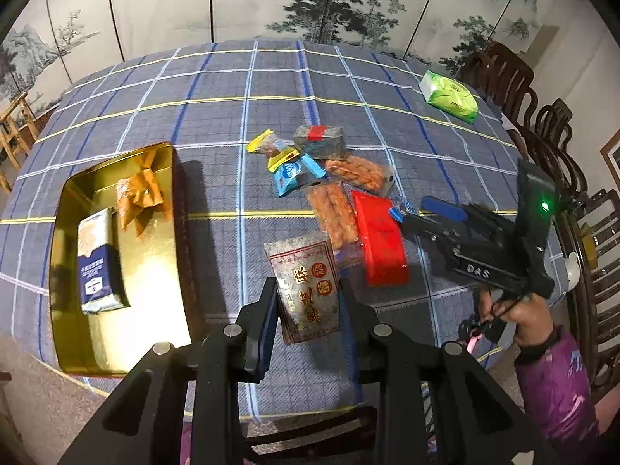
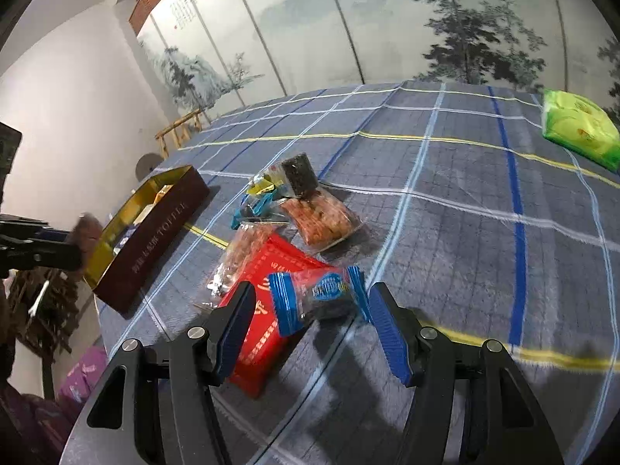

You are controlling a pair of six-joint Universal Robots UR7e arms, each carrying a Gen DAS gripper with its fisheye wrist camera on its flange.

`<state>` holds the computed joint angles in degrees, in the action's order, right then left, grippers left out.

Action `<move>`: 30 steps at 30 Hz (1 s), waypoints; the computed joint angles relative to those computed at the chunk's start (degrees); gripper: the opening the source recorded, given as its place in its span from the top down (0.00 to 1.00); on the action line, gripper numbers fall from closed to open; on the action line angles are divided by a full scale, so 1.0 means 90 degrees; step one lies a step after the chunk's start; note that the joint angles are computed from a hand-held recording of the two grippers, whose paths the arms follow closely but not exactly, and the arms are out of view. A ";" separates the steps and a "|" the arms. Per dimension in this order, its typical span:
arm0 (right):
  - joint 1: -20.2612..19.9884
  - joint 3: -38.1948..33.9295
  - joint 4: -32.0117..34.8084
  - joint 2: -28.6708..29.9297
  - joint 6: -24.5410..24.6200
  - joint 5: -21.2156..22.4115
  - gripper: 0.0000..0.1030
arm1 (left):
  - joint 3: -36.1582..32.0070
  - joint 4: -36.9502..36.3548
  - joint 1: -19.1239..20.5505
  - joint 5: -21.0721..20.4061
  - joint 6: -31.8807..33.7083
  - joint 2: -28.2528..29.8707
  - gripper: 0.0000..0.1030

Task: Organize snacks
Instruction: 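Carry the cake pack into the tin and release it while the right gripper grasps the blue candy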

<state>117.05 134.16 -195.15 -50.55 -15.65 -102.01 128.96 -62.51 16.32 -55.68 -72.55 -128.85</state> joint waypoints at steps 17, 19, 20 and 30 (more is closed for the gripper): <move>0.0104 0.0467 -0.1001 0.0013 0.0152 -0.0540 0.68 | -0.0441 0.1460 -0.0525 -0.0014 -0.1231 -0.0594 0.75; 0.0066 0.0574 -0.1338 0.0007 0.0398 -0.0746 0.68 | -0.0603 0.1937 -0.0652 0.0002 -0.1554 -0.0680 0.75; 0.0028 0.0642 -0.1650 0.0011 0.0502 -0.0811 0.68 | -0.0699 0.2201 -0.0705 0.0002 -0.1716 -0.0724 0.75; -0.0109 0.0631 -0.1823 -0.0025 0.1077 -0.1182 0.68 | -0.1210 0.3699 -0.0518 0.0238 -0.2103 -0.1087 0.75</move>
